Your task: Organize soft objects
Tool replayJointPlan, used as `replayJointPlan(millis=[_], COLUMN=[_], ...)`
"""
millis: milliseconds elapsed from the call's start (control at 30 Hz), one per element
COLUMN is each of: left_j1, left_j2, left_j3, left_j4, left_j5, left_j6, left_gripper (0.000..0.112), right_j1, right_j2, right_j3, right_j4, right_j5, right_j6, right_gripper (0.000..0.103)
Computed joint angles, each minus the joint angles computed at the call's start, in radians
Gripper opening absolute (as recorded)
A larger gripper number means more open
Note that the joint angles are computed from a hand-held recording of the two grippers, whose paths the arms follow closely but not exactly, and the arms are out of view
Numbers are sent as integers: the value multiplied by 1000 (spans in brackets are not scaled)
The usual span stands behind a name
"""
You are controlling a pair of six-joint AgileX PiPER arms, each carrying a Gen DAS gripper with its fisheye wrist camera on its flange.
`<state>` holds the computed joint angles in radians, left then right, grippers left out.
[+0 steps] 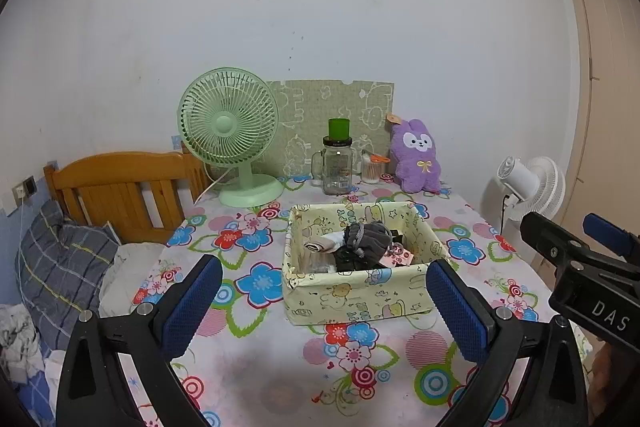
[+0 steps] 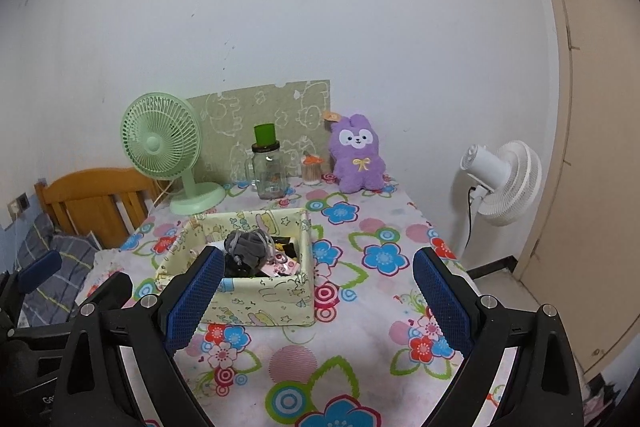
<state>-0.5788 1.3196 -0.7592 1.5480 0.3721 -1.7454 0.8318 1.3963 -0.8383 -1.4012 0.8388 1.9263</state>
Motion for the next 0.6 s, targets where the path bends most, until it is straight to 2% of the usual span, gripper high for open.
replayJointPlan(millis=[600], left_j1=[-5], left_j2=[-3], left_j3=[7], left_j4=[-14], left_j5=[10], left_j6=[-9], left_gripper=[103], right_j1=[2], right_j2=[1], right_j3=[11], right_j4=[5], right_j5=[3], right_j6=[8], right_gripper=[97])
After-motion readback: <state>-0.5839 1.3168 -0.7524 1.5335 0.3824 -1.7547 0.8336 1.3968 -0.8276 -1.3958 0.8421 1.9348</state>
